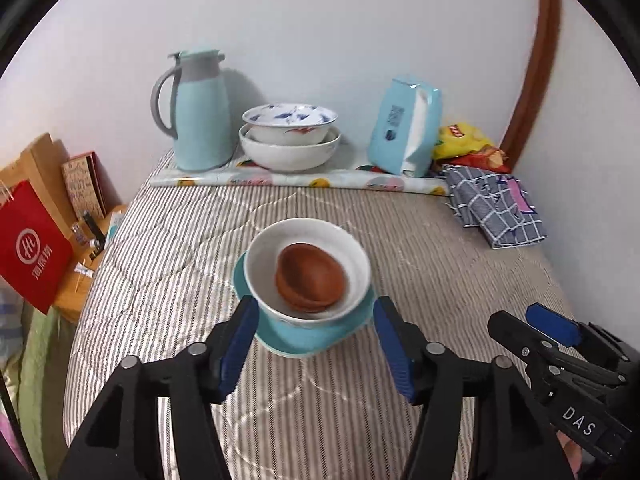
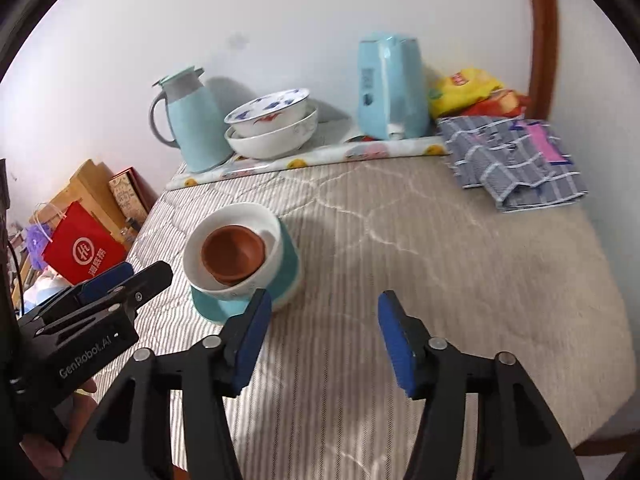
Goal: Organize plates and bowls
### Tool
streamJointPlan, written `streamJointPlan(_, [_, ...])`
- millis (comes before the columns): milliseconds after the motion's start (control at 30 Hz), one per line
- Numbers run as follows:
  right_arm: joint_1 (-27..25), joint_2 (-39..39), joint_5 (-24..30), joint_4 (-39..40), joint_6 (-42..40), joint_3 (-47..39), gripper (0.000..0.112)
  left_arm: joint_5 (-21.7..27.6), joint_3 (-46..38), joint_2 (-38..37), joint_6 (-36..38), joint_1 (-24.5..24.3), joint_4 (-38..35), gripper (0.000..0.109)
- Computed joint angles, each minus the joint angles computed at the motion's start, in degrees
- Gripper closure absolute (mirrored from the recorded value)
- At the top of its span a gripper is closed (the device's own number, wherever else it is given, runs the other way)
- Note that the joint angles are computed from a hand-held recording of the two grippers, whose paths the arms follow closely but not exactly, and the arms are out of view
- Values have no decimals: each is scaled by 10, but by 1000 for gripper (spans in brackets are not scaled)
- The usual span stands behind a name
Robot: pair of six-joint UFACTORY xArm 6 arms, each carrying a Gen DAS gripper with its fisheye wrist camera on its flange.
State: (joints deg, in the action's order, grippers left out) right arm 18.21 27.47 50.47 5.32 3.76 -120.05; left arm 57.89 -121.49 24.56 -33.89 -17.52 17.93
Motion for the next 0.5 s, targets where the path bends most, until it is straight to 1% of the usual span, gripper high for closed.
streamJointPlan(100, [-6,-42,-9,-19,3,51,56,-3,6,-11,-13,-16,14,39])
streamJointPlan(133, [-8,-53,-13,-21,2,65,56,-4,8,-14,-18,-20,19,35])
streamJointPlan(267, [-19,-93,-15,-26,4,107,55,4,0,-19,-32,-39,39,31])
streamJointPlan(367, [-26,-125,-37,-48,17,148,37,6,2,-25,-46,-50,48,26])
streamJointPlan(400, [-28,-133,-45,-51,18,158,33,6,2,-27,-51,-54,54,24])
streamJointPlan(433, [-31,-141,-50,-52,20,166,32,12,-3,-25,-54,-58,61,20])
streamJointPlan(500, [-37,-153,-56,-48,20,179,26,21,-16,-19,-53,-66,70,19])
